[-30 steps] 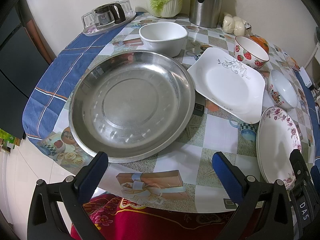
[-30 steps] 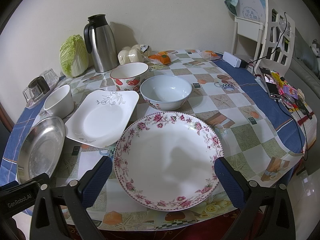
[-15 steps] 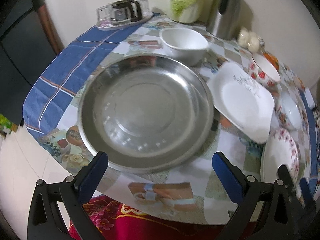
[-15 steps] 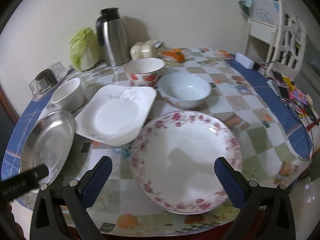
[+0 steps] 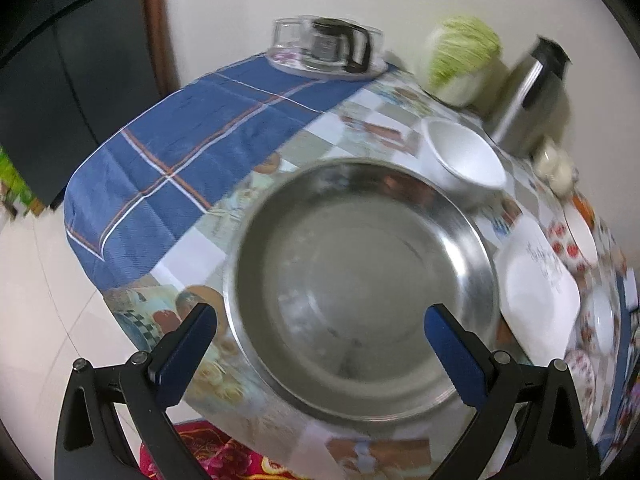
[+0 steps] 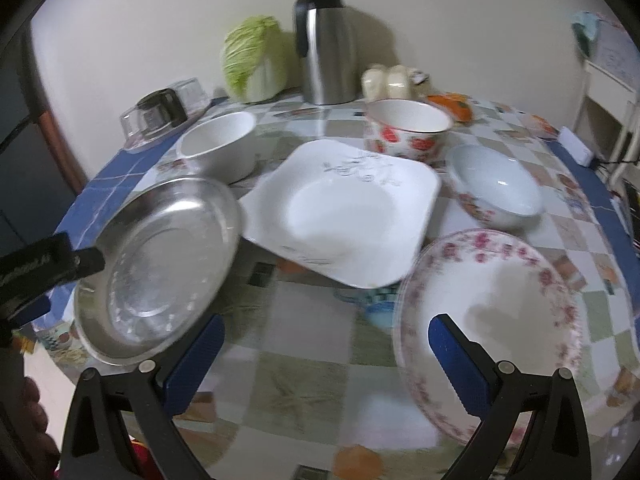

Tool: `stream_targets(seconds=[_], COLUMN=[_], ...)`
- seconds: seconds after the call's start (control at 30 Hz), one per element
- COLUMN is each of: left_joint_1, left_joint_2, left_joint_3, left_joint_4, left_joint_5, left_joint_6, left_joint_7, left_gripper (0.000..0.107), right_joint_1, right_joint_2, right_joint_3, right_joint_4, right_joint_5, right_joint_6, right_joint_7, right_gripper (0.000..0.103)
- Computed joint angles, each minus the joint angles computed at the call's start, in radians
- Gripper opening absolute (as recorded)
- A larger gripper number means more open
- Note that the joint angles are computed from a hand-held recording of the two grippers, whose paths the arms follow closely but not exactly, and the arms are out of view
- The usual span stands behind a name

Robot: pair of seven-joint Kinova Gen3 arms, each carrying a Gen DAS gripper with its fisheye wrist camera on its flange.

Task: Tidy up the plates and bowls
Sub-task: 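Move both grippers to the steel tray rim and close on it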

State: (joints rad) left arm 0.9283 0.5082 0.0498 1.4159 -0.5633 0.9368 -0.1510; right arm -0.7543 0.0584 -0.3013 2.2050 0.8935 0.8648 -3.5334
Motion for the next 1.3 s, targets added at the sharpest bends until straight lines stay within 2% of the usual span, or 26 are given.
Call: stream_targets(seconds=[0.1,0.2,0.3,0.4,0.5,0.63,0.73,0.83,0.9,0.97,1.0,1.07,1.1,1.23,1.3], left_joint_1=[-0.03,-0.092,-0.079,-0.07,-0.091,-0.111,-0.129,-0.131,-0.138,-0.149,-0.157,-0.17,-0.174,-0.183,-0.172], left_joint_2=[-0.017,-0.008,0.006,0.0,-0.016,0.005,0.011,0.014,0.017,0.026,0.031,0.041,0.046,0.065,0.073], left_joint_3=[-0.005,0.028,0.006,-0.016,-0.019,-0.012,-0.011,-0.02,-0.023,-0.019,-0.017,-0.013,-0.014,-0.015,-0.027], left_joint_4=[0.045,0.041,0.029,0.052,0.09,0.072,0.073,0.077,0.077,0.067,0.064,0.056,0.051,0.031,0.022], left_joint_5=[0.012,0.078,0.07,0.05,0.057,0.07,0.089,0.09,0.094,0.108,0.117,0.137,0.146,0.175,0.168], left_joint_6=[-0.052,-0.063,-0.032,-0.046,-0.093,-0.071,-0.088,-0.105,-0.115,-0.11,-0.112,-0.112,-0.109,-0.093,-0.084], left_joint_7=[0.024,-0.063,-0.08,-0.057,-0.038,-0.063,-0.079,-0.082,-0.09,-0.109,-0.122,-0.144,-0.152,-0.179,-0.182], left_gripper=[0.103,0.103,0.103,0.103,0.103,0.103,0.102,0.101,0.096,0.082,0.078,0.066,0.064,0.042,0.039], right_joint_1=[0.015,0.025,0.019,0.019,0.025,0.032,0.033,0.061,0.075,0.087,0.092,0.128,0.141,0.157,0.162], right_joint_2=[0.013,0.035,0.058,0.067,0.084,0.109,0.127,0.129,0.126,0.127,0.125,0.119,0.114,0.116,0.119], right_joint_3=[0.012,0.029,0.043,0.058,0.074,0.099,0.117,0.138,0.153,0.165,0.174,0.178,0.183,0.196,0.202], right_joint_4=[-0.001,-0.011,-0.026,-0.034,-0.047,-0.06,-0.077,-0.074,-0.069,-0.066,-0.063,-0.055,-0.049,-0.056,-0.059], right_joint_5=[0.006,0.003,0.011,0.013,-0.002,-0.006,-0.024,-0.063,-0.087,-0.104,-0.119,-0.177,-0.206,-0.29,-0.329], right_joint_6=[-0.068,-0.116,-0.128,-0.154,-0.179,-0.221,-0.22,-0.278,-0.313,-0.341,-0.36,-0.418,-0.448,-0.49,-0.509], right_joint_7=[0.013,0.026,0.028,0.039,0.07,0.107,0.135,0.174,0.194,0.218,0.234,0.288,0.311,0.407,0.453], right_gripper=[0.103,0.103,0.103,0.1,0.093,0.085,0.082,0.076,0.074,0.071,0.069,0.061,0.059,0.046,0.039])
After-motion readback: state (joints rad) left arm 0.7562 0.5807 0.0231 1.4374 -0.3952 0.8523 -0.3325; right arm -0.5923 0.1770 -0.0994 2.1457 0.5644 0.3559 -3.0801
